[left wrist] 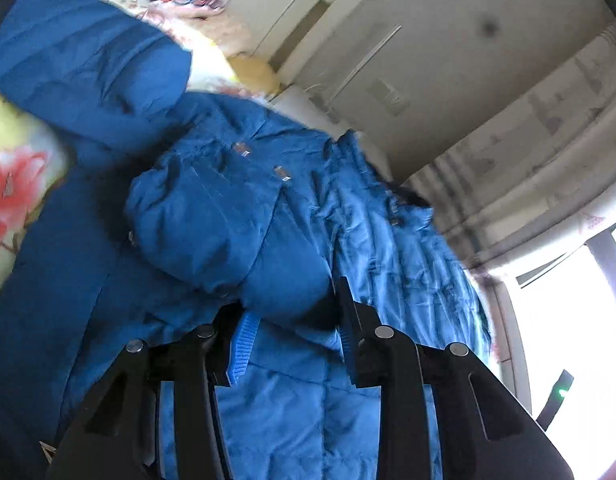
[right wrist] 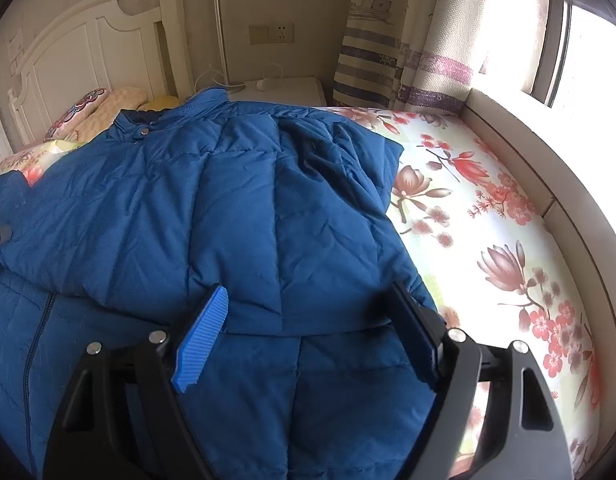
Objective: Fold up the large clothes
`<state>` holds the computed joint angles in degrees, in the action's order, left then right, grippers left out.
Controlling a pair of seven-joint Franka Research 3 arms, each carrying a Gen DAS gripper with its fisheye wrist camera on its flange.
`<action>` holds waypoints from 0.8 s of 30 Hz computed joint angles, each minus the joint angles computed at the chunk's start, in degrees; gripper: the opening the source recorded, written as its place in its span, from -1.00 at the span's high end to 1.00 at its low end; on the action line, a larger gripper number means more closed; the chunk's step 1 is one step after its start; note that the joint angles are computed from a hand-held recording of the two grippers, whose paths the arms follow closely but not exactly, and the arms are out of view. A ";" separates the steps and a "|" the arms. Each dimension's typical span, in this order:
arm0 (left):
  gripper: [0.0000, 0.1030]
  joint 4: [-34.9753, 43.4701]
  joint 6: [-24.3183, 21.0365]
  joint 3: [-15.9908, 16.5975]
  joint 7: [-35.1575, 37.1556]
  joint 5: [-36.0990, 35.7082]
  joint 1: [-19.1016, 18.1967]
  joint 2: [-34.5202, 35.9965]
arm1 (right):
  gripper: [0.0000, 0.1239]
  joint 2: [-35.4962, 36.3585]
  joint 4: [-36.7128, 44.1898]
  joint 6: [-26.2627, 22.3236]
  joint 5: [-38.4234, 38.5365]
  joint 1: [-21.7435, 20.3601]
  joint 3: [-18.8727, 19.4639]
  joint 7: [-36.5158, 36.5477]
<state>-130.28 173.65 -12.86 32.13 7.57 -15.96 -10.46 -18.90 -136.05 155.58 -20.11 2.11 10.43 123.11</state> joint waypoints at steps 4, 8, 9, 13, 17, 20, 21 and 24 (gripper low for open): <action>0.21 4.04 -13.90 -2.14 -4.57 5.29 2.34 -0.77 | -0.30 0.10 0.14 -0.34 -0.46 -0.13 0.17 0.33; 0.09 4.41 -27.62 -15.28 -32.99 37.61 13.43 -9.11 | -0.30 0.11 -0.02 0.09 -0.47 -0.12 -0.02 0.57; 0.03 4.73 -27.88 -15.67 -33.76 40.35 13.43 -9.64 | -0.30 0.23 0.08 0.07 -0.55 -0.18 0.00 0.63; -0.91 9.69 -27.55 -12.89 -20.96 44.21 9.93 -4.73 | -0.30 0.09 0.00 0.04 -1.10 -0.36 0.24 1.26; -0.91 14.40 -24.38 -5.21 0.27 27.29 3.92 5.22 | -0.28 -0.85 -0.91 1.01 -2.24 -1.31 0.69 3.60; -0.91 19.39 -27.84 -3.78 6.41 23.08 1.57 11.52 | -0.29 -1.34 -2.03 3.17 0.95 0.00 -1.21 1.21; -0.91 20.82 -29.02 -3.51 6.04 24.44 0.68 12.50 | -0.30 -1.37 -2.29 3.62 3.91 1.54 -2.78 -1.49; -0.91 23.01 -33.35 -2.75 6.38 26.94 -1.35 13.90 | -0.26 -1.65 -1.33 1.93 4.57 0.18 -1.30 -2.29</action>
